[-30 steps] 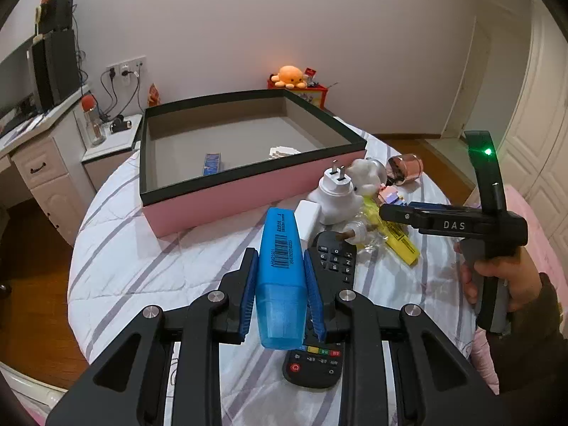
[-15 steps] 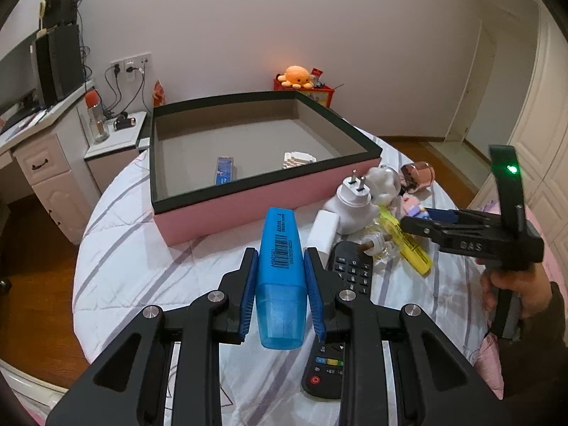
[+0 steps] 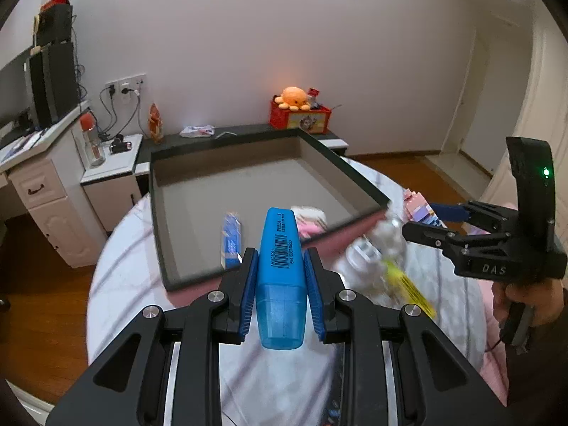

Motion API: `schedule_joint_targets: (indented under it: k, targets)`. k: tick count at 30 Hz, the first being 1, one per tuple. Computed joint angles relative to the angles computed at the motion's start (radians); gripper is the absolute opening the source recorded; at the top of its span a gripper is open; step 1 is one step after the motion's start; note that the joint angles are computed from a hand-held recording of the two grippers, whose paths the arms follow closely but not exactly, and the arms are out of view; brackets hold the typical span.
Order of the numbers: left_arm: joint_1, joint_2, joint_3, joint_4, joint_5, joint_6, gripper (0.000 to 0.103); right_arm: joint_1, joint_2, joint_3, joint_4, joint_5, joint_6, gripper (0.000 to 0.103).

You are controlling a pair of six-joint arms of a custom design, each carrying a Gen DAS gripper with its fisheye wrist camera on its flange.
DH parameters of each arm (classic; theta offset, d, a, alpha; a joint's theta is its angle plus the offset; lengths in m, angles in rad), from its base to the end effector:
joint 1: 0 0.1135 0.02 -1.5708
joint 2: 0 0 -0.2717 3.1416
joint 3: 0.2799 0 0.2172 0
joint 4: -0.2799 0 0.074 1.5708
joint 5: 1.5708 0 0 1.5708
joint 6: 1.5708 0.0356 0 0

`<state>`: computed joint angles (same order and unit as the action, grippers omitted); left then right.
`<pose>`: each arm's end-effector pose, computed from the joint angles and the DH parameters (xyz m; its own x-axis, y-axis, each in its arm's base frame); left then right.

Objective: Organize rigid objects
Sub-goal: 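Lower the blue marker and block donut into the pink box and release both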

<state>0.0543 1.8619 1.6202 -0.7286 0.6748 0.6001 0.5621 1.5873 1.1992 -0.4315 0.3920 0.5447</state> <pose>0.3732 -0.0020 0.2981 -0.5048 0.4142 -0.7574 0.7212 0.6845 -0.1063 0.2724 0.1555 0.2836 -0.6698 0.1440 -0.7284 0.0879 0.9895 0.1148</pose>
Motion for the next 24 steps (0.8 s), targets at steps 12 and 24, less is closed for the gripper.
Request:
schedule_joint_targets:
  k: [12,24]
  targets:
    - [-0.05,0.285,0.345,-0.032,-0.175,-0.12,0.027,-0.133,0.3,0.356,-0.087,-0.06,-0.138,0.063]
    - [-0.055,0.351,0.382,-0.019,-0.195,-0.133,0.027,-0.165,0.389,0.387,-0.074,-0.08,-0.15,0.064]
